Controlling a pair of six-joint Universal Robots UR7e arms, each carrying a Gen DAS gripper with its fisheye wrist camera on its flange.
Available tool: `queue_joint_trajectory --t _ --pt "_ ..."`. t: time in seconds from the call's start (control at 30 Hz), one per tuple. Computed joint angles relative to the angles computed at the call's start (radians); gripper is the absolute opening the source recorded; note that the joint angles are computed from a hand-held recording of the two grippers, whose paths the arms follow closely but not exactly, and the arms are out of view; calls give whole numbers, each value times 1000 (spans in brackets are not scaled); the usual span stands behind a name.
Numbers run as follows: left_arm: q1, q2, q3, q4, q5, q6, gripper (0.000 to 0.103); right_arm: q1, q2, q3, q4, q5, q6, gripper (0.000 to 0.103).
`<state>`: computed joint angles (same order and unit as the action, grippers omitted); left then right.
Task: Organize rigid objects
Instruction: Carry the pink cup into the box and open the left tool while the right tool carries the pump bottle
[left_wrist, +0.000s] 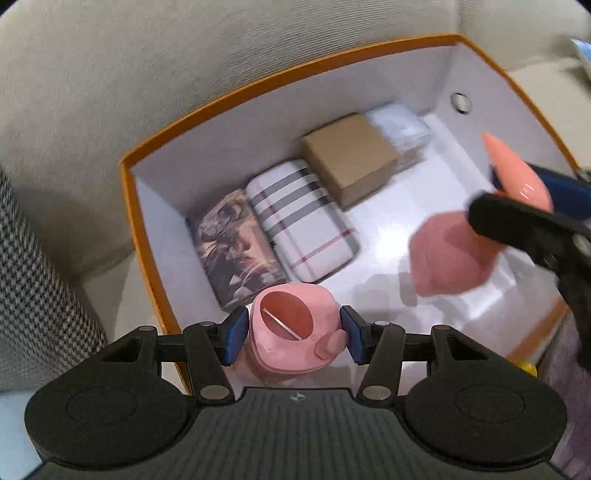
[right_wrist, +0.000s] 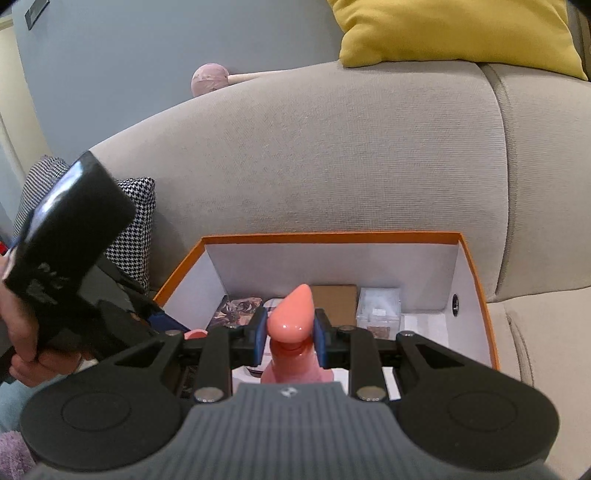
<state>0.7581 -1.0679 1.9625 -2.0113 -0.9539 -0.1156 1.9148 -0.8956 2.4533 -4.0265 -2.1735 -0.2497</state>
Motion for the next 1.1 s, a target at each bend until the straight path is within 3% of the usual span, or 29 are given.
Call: queue_joint_trajectory --t 0.27,0.4,0.6,0.77,0.87,1.0,1.1 --pt "-9 20 11 -35 64 8 67 -28 -29 14 55 51 47 27" --pt "-29 3 56 -96 118 73 69 -28 -26 13 60 45 65 27" --pt "-1 -109 86 -197 -15 86 70 -39 -35 21 85 72 110 27" --pt "7 -227 153 -328 -34 31 68 -35 -44 22 139 104 119 27" --pt "10 -283 187 -372 -33 -18 61 -37 -39 19 166 148 123 27" --pt "41 -325 211 -389 -62 -110 38 -34 -16 -6 219 184 134 27" --pt "72 -351 233 -409 -97 -169 29 -24 13 -33 247 187 142 27"
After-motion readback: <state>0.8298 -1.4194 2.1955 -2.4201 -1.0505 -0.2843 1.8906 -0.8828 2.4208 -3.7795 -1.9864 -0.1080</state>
